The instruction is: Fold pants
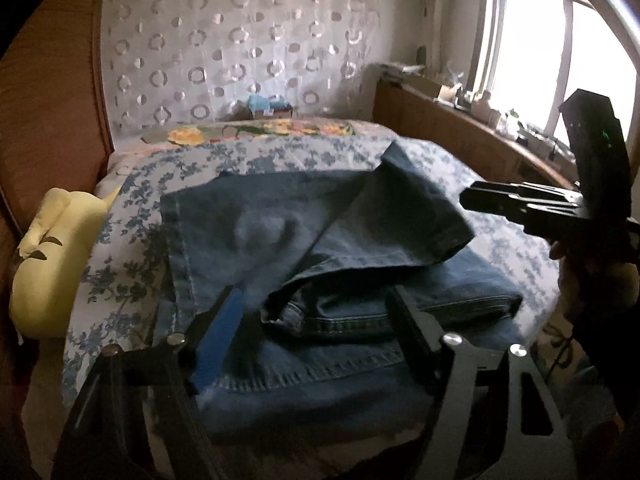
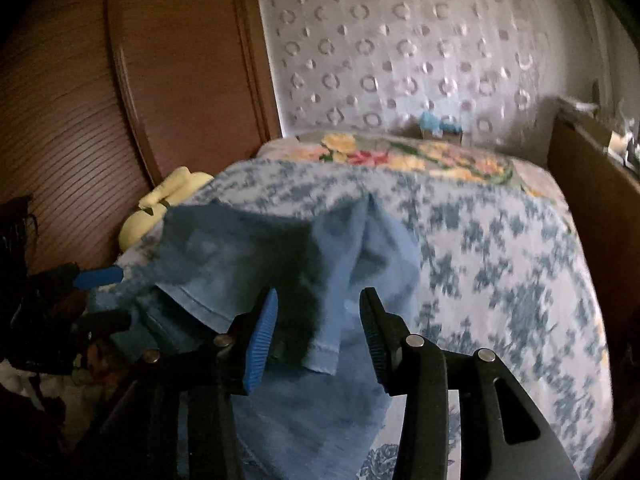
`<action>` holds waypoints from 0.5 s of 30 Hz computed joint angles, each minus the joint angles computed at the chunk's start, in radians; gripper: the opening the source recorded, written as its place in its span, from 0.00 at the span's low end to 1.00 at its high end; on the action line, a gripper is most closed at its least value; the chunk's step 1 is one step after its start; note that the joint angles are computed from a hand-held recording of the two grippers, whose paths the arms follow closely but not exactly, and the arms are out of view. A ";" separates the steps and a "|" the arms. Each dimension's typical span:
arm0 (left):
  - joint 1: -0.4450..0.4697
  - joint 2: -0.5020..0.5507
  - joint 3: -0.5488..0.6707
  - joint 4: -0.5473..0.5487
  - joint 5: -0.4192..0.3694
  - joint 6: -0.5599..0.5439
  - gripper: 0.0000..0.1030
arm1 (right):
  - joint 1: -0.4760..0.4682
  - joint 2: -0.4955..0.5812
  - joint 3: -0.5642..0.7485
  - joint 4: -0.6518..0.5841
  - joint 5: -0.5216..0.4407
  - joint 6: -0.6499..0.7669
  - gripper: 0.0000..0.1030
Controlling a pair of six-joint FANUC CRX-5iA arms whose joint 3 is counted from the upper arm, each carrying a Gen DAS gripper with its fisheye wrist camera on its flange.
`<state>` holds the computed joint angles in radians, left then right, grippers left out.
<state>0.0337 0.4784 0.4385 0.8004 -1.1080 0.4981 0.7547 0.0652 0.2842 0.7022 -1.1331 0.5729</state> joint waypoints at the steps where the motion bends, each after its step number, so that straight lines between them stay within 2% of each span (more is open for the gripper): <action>1: -0.004 0.018 0.026 -0.022 -0.009 0.015 0.70 | -0.001 0.001 0.005 -0.012 -0.002 -0.008 0.44; 4: -0.016 0.068 0.099 -0.077 -0.045 0.058 0.66 | -0.009 0.008 0.008 -0.042 0.017 -0.034 0.44; 6: -0.021 0.097 0.140 -0.107 -0.068 0.095 0.60 | -0.013 0.017 0.015 -0.068 0.029 -0.045 0.44; 10: -0.023 0.106 0.148 -0.107 -0.067 0.099 0.52 | -0.017 0.030 0.040 -0.113 0.024 -0.043 0.44; 13: -0.025 0.103 0.144 -0.097 -0.070 0.084 0.41 | -0.017 0.048 0.074 -0.147 0.019 -0.021 0.43; 14: -0.026 0.097 0.134 -0.096 -0.062 0.072 0.38 | -0.017 0.045 0.073 -0.152 0.030 -0.019 0.28; 15: -0.028 0.092 0.127 -0.093 -0.057 0.061 0.34 | -0.016 0.041 0.076 -0.167 0.047 -0.006 0.19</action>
